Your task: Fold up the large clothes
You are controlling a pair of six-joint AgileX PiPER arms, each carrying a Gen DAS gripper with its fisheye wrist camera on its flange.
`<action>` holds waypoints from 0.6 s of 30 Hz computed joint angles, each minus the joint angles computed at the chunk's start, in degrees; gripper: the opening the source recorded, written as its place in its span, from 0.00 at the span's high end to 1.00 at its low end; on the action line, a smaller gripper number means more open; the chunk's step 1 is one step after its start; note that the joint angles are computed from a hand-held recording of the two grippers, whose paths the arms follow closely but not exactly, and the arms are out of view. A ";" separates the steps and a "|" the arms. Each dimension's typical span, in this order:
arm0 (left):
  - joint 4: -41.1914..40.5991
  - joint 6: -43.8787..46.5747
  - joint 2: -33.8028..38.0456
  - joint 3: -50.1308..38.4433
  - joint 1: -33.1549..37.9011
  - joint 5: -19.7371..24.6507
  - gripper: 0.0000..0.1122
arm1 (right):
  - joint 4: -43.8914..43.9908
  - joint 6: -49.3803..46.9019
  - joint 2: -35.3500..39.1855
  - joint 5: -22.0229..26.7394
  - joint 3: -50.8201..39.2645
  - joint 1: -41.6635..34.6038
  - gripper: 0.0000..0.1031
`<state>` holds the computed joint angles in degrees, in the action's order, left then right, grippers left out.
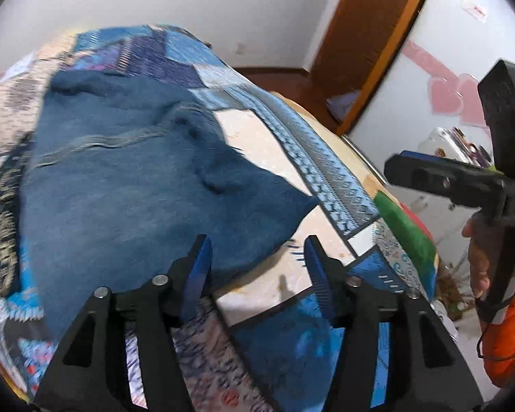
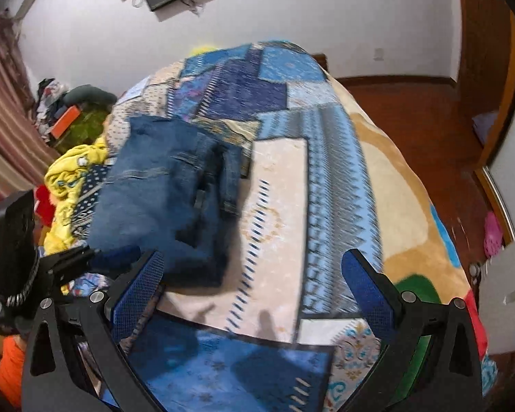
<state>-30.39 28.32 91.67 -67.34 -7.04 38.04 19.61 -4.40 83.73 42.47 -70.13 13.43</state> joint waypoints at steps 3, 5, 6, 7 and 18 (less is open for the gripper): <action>9.00 -6.80 -4.69 3.07 0.40 -3.70 0.39 | -0.84 0.68 1.62 -0.86 -2.93 3.11 0.00; 15.08 -11.61 -5.57 3.08 1.25 -5.19 0.30 | -2.04 1.55 3.25 -1.81 -4.60 5.18 0.00; 20.10 -15.57 -6.43 3.51 2.00 -6.45 0.26 | -3.17 2.32 4.75 -2.05 -6.16 6.58 0.00; 24.16 -18.59 -6.69 3.80 2.66 -7.84 0.20 | -3.78 2.71 5.85 -2.30 -7.13 7.53 0.00; 29.87 -23.12 2.90 2.19 10.46 -8.27 0.13 | -11.62 8.46 20.53 0.69 -15.17 11.73 0.00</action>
